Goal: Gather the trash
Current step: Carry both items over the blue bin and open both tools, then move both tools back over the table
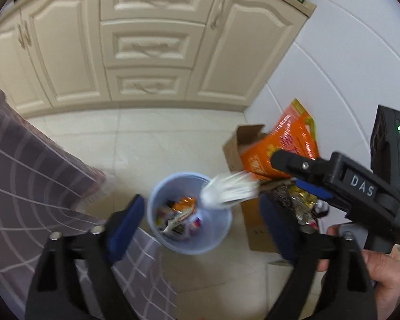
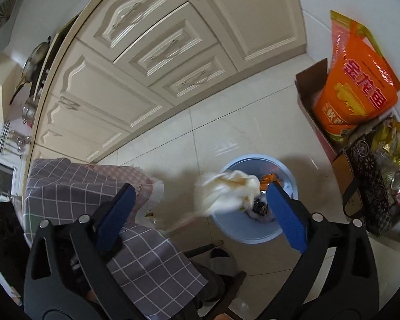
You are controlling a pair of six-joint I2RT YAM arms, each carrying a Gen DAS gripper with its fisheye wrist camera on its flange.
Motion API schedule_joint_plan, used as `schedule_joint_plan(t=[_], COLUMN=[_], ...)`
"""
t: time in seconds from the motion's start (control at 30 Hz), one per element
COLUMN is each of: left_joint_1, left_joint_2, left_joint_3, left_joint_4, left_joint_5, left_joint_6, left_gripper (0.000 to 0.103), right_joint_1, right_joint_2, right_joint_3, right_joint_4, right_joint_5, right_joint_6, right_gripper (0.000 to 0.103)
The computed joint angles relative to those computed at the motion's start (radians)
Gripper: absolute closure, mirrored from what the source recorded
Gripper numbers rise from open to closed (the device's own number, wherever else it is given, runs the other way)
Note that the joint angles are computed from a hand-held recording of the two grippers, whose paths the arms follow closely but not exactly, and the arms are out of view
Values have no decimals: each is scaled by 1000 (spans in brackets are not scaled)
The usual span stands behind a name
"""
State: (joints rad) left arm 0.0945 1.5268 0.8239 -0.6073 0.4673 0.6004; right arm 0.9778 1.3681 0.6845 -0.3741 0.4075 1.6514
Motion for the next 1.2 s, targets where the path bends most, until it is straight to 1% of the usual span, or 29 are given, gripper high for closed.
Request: schedule_joint_plan(t=[0.07,0.17,0.37,0.53,0.67,0.87,0.93,1.03,1.07,1.2], left_joint_1=[4,32,81,145,198,345,414,508,538,666], left_joint_2=[-4,-16,-91,-163,-188,-195,-176,-135,-121,-19], left_joint_3=[14,38,55,88,146,294,359,459,490,661], left_joint_4=[-13,-57,-124,-211,-301,-489,-558,-652,-682,-821], left_joint_5=[-8,6,29,63,114,230,272,323,338,405], left_joint_6=[-4,-3,35,98,145,278,341,433,463,587], left_gripper=[14,14,11,10,10,10,10,10,10,10], right_joint_1=[9,28,62,99,134,179,195,216,220,241], right_joint_2=[3,1,24,37,52,130,173,257,277,413], right_joint_3=[13,30,112,191,295,548,652,830,869,1114], right_joint_4=[-25,-55,-136,-219,-326,-511,-569,-641,-654,-713], right_joint_5=[7,25,62,113,167,265,299,339,347,382], right_joint_6=[7,19,32,61,71,28,3,-56,-69,-166], right_gripper=[6,6,6,6,6,6,6,6,6,6])
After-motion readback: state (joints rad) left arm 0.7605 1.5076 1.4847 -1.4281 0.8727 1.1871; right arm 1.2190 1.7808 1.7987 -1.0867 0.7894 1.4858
